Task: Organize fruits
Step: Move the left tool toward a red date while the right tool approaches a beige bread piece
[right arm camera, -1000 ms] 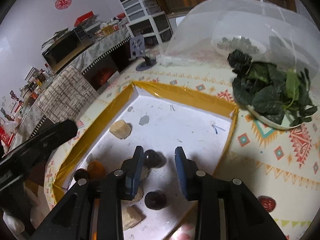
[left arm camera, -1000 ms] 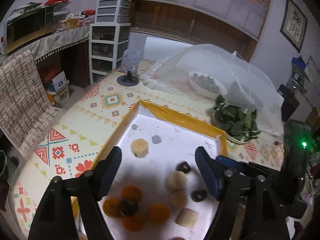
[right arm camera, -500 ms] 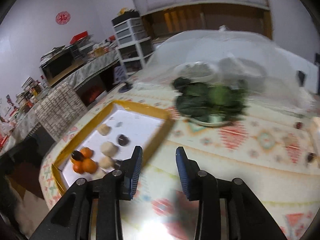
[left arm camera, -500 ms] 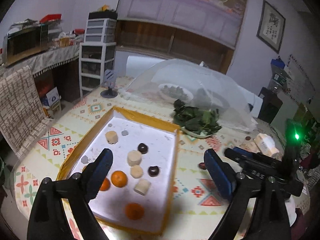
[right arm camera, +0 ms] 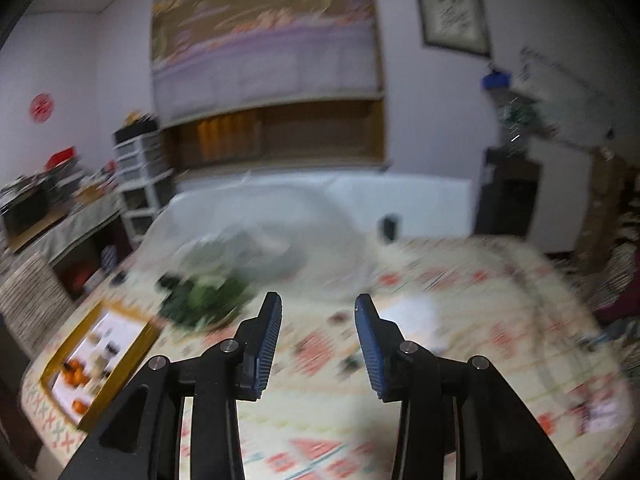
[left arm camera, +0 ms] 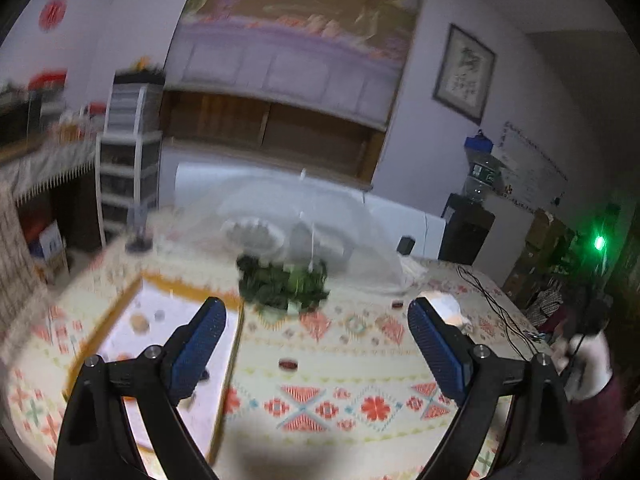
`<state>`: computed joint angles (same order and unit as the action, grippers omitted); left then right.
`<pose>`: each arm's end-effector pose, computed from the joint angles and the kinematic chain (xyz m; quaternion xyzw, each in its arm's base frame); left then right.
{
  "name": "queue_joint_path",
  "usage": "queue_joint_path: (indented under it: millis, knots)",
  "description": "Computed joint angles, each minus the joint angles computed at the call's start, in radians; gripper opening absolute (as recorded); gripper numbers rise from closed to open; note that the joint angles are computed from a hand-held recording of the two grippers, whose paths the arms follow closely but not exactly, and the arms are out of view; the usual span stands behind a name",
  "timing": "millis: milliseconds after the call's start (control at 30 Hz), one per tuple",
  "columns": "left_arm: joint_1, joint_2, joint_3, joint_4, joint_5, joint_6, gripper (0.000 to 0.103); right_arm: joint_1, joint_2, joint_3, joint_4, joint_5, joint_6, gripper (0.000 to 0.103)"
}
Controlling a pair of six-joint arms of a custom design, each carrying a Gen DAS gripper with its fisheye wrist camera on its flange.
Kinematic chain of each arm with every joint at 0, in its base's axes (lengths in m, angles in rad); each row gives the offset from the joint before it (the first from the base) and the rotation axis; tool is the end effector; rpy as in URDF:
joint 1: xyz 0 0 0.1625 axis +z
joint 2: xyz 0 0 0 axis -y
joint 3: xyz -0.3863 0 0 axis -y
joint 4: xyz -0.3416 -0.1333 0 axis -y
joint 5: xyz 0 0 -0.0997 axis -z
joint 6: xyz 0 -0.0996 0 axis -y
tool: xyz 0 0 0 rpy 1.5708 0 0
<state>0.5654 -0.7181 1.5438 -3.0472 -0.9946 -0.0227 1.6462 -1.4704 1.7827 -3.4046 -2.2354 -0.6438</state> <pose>-0.4504 -0.5079 0.1595 0.3486 0.8439 -0.3992 0.0837 0.1053 -0.4403 0.5376 0.0304 -0.7200 0.5594 0.4096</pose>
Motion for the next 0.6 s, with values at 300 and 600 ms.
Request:
queue_joint_path:
  millis: [300,600]
  knots:
    - [-0.008,0.155,-0.168,0.029,0.073,0.115,0.103,-0.04,0.029,-0.097,0.071,0.04,0.008,0.066]
    - [0.114,0.279,-0.305,0.37,-0.023,-0.079,0.103,-0.273,0.19,-0.132,0.331,0.192,0.178,0.066]
